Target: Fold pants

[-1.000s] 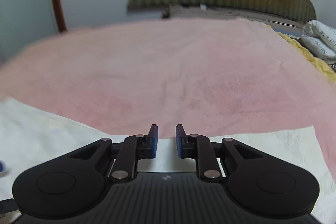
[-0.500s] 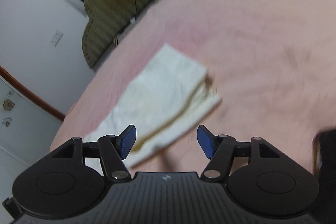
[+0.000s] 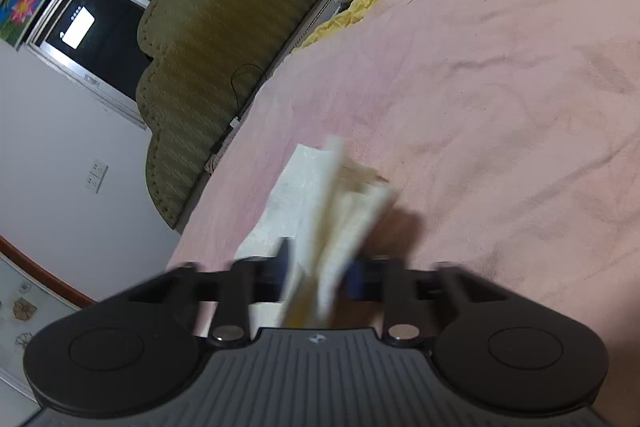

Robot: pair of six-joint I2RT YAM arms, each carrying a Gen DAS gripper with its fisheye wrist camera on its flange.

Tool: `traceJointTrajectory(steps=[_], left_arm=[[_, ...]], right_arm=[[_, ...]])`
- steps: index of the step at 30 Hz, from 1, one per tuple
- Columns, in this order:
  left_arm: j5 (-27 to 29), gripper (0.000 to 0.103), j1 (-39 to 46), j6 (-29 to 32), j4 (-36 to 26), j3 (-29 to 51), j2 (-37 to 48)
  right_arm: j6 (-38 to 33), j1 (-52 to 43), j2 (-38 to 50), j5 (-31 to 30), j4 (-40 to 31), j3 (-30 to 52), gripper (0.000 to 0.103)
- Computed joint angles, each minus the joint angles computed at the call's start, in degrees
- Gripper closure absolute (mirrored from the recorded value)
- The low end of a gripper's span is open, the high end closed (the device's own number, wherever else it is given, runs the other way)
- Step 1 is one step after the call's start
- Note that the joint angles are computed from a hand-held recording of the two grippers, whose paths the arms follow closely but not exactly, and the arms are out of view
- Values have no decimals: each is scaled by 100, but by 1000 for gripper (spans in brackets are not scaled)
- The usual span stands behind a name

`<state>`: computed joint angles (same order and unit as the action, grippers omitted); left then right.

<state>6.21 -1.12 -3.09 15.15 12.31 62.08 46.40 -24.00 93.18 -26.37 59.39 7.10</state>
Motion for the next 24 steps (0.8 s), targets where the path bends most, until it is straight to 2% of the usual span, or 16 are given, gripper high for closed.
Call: traceJointTrajectory(steps=[3, 4, 7, 9, 11, 12, 15, 18, 22, 24], left_arm=[[217, 8, 314, -287, 14, 38, 53], [283, 8, 440, -396, 17, 34, 29], [431, 8, 895, -756, -30, 70, -94], [437, 8, 1144, -976, -85, 78, -224], [465, 8, 1395, -1123, -186, 96, -375], [492, 8, 1513, -1155, -255, 104, -462], [434, 8, 1846, -1108, -524, 135, -821], [39, 7, 2083, -916, -784, 184, -1166], [-675, 6, 2199, -479, -970, 306, -1349], [-581, 6, 2292, -284, -1132, 387, -1426]], right_arm=[[-560, 491, -746, 622, -511, -3, 89], [-951, 806, -1353, 971, -1001, -6, 89], [-2302, 2398, -2443, 2519, -2064, 325, 89], [-3164, 3581, -2431, 3406, -2189, 658, 89], [-3938, 4776, -1922, 4174, -2037, 1096, 89], [-4205, 5241, -1588, 4368, -1988, 1329, 89], [-4616, 6302, -456, 4435, -2000, 2029, 89], [-4734, 6911, 455, 4257, -2184, 2615, 89], [-4776, 7449, 866, 4670, -1995, 2822, 89], [-4747, 7453, 801, 4487, -1680, 2714, 89]])
